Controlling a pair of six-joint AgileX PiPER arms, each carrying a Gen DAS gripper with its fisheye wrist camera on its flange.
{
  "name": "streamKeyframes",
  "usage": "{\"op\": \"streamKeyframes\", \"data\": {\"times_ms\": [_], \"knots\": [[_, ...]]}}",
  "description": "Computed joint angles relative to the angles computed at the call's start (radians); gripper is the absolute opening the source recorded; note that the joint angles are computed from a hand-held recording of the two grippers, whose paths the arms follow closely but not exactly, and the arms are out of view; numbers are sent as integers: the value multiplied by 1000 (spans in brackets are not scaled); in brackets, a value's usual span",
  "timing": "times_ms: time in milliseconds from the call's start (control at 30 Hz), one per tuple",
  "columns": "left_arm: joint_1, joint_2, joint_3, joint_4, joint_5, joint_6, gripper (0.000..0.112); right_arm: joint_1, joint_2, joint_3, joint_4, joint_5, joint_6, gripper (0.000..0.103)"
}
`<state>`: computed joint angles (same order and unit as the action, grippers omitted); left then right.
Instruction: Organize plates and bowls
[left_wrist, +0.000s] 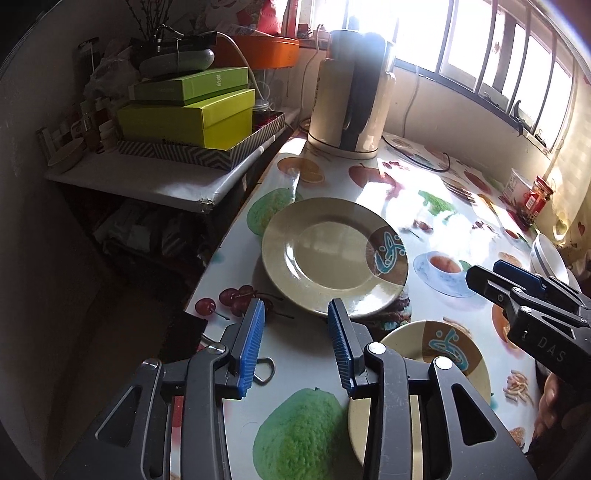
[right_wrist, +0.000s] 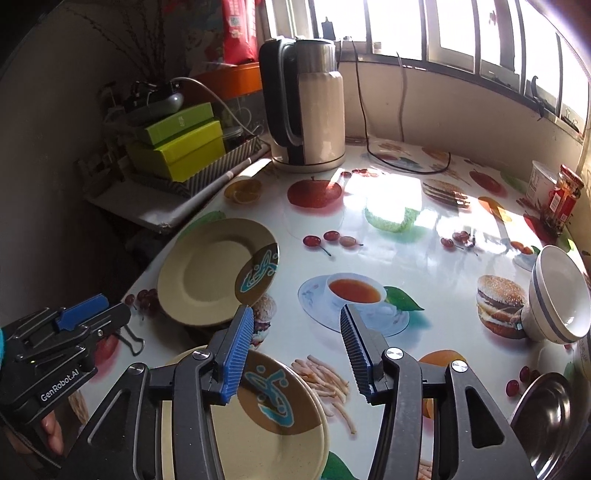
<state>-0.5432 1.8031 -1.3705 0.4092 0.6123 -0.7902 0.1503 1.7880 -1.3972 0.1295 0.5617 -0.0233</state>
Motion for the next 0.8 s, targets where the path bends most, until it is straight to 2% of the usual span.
{"op": "streamKeyframes", "data": {"times_ms": [100, 200, 367, 800], "knots": [[31, 37, -44, -50, 3, 52, 37, -5, 56, -71, 18, 31, -25, 52], [72, 80, -96, -158, 4, 141, 37, -11, 115, -146, 33, 70, -35, 53], [102, 156, -186, -224, 33, 211, 37, -25, 202, -269, 76, 130, -67, 53], [154, 266, -319, -288, 72, 257, 37, -26, 407, -538, 94, 262, -90, 53]]}}
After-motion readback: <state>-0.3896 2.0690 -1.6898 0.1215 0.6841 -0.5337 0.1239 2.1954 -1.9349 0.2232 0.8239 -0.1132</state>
